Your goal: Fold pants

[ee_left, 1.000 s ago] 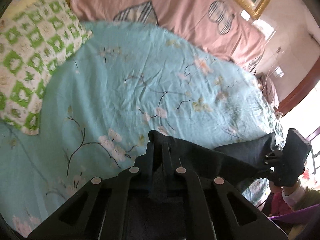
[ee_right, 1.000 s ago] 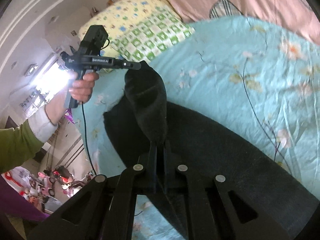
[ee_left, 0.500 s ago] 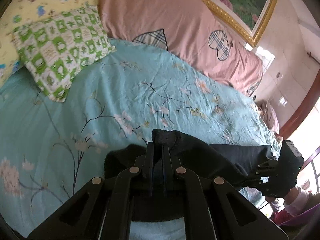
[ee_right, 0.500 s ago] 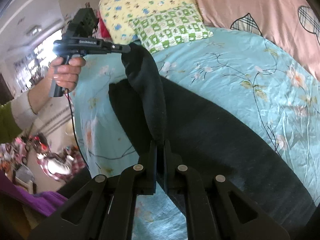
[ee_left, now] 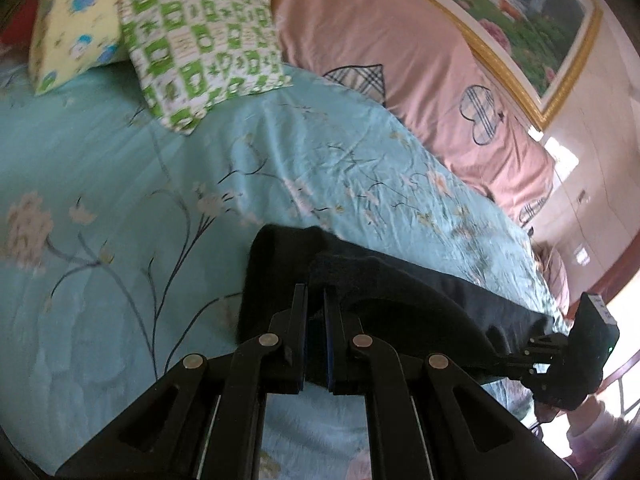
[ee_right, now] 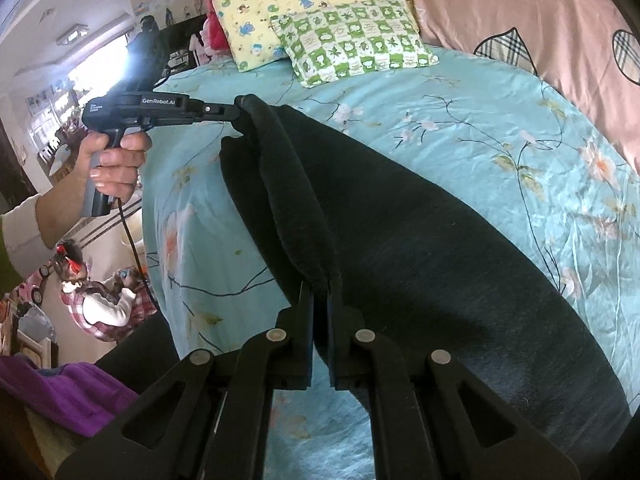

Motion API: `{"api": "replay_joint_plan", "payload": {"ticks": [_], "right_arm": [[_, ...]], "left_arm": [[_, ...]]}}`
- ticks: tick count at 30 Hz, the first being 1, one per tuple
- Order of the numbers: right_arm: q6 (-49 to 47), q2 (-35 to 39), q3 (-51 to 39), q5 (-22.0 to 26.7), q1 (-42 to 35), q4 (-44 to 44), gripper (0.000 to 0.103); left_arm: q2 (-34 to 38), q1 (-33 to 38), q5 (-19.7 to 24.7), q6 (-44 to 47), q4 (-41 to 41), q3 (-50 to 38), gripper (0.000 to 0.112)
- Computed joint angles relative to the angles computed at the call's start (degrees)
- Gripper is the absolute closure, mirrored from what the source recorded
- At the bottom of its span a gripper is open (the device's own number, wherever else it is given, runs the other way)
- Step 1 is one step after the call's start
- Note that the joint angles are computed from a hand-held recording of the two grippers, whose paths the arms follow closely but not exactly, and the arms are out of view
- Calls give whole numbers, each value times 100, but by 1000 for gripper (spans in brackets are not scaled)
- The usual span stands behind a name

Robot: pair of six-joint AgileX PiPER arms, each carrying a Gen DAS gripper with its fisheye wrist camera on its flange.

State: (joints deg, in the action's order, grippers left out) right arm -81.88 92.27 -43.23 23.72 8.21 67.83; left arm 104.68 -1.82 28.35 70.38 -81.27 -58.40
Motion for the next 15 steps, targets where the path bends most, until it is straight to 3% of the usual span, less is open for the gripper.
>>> {"api": "replay_joint_plan", "payload": {"ticks": [4,9,15], "right_arm": [[411,18,-77,124,-31,-282,93],[529,-77,-37,200,-42,-348,89],[429,-230,1,345,-161,-62,89]], "left_arm": [[-176,-30,-256,-268,78,251,104],[-527,-103,-436,-1012,309,620,62],[-905,-236,-469,-1220,18,1005,51]]}}
